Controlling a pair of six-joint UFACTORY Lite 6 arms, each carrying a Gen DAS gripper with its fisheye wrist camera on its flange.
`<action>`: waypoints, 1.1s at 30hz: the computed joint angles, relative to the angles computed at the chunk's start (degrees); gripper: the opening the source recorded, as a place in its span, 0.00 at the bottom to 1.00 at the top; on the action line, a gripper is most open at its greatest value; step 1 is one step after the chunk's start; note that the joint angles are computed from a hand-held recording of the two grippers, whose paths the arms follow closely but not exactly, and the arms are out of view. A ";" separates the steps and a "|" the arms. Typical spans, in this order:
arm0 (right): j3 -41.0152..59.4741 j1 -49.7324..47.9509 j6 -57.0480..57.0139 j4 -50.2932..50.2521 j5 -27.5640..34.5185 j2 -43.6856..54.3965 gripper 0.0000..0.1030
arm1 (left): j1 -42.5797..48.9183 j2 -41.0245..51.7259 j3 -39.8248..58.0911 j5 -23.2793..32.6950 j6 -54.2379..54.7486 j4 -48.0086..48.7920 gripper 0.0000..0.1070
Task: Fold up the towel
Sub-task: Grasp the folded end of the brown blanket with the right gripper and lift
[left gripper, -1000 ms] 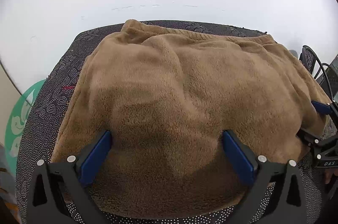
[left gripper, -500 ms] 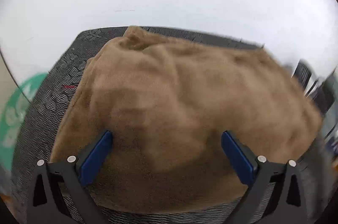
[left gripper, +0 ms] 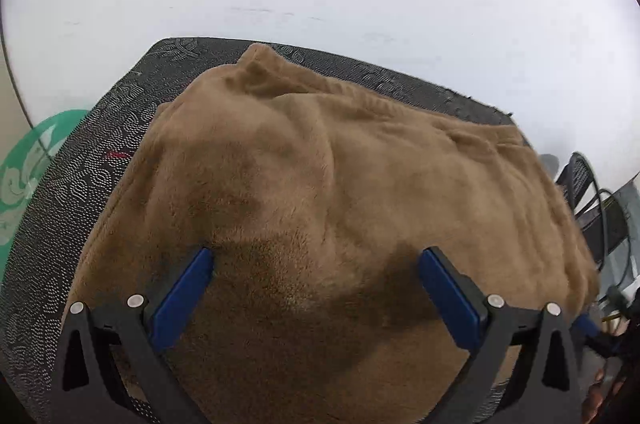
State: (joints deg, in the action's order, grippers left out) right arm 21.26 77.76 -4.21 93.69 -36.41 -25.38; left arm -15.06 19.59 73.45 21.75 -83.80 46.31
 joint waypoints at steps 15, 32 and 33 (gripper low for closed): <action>8.83 -0.61 1.06 5.39 -9.37 12.90 0.99 | -1.84 0.26 -1.18 2.72 -5.21 8.03 0.96; 3.87 -6.47 12.67 -8.24 -4.71 11.89 0.42 | 2.41 0.27 11.45 3.79 33.41 -33.22 0.96; 3.43 -6.45 13.04 -8.70 -4.81 11.71 0.41 | 1.69 2.22 15.04 5.52 34.77 -33.76 0.96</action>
State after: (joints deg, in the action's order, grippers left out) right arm 24.69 71.31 8.83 84.98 -41.23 -13.67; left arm -13.36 21.81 88.49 27.28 -49.03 12.54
